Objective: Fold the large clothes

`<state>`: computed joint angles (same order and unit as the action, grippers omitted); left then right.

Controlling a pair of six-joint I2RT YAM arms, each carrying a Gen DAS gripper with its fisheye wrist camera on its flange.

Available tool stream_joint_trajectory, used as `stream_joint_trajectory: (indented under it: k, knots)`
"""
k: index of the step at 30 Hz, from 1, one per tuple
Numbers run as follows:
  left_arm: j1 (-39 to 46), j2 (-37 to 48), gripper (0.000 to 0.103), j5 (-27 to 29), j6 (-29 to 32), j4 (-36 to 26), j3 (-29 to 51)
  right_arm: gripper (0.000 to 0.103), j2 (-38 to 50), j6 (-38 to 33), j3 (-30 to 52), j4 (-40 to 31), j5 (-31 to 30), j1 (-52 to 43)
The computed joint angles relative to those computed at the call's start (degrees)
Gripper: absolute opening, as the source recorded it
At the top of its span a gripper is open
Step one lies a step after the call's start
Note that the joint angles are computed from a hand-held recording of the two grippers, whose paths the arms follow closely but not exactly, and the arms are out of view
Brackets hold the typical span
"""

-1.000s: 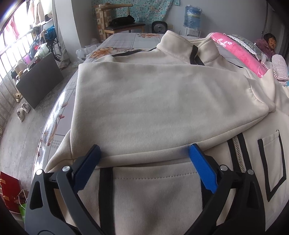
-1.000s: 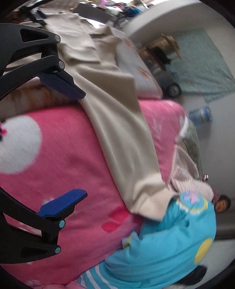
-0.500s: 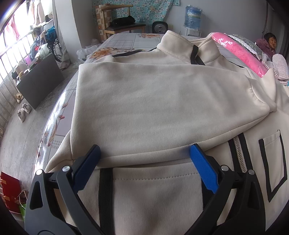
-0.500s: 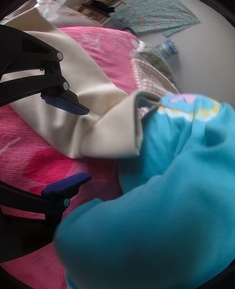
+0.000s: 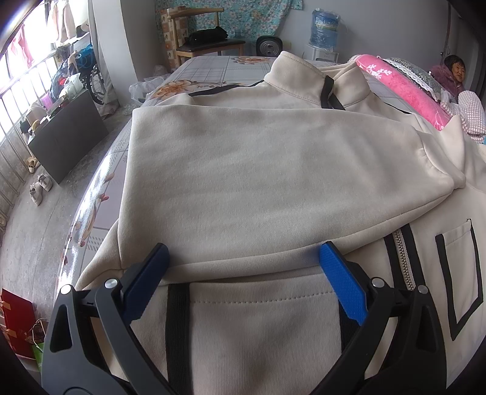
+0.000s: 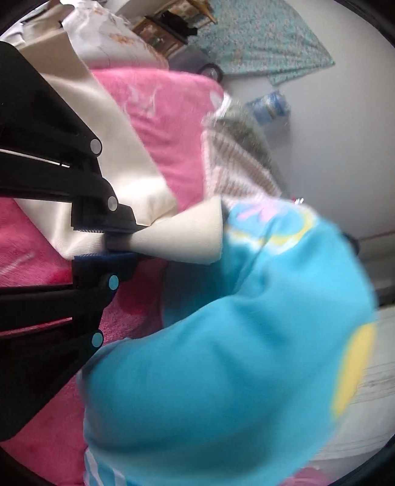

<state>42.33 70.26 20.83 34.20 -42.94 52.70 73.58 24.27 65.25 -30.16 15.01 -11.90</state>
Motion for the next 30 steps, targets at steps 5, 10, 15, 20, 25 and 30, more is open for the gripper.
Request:
stream_joint_trajectory:
  k: [5,10,15,20,25,30]
  knots:
    - [0.0,0.0,0.096,0.0,0.0,0.0,0.0,0.009,-6.5,-0.7,8.2,-7.0,0.7,6.9]
    - [-0.2,0.1,0.096,0.0,-0.3,0.1,0.0,0.009,-6.6,-2.5,21.4,-13.5,3.9,18.6]
    - [-0.3,0.3,0.096,0.2,-1.1,0.2,0.4,0.009,-1.2,-3.8,34.1,-18.9,11.9,36.4]
    - [3.3,-2.4,0.095,3.6,-0.3,-2.7,2.6,0.009,9.9,-6.5,46.5,-19.4,17.1,52.1]
    - [11.7,-3.6,0.095,12.6,5.8,-9.9,7.3,0.01,18.4,-7.4,51.3,-15.9,11.4,60.5]
    - [21.3,3.1,0.076,22.9,16.3,-24.5,15.5,0.027,27.5,-6.9,50.8,-15.7,-0.9,65.8]
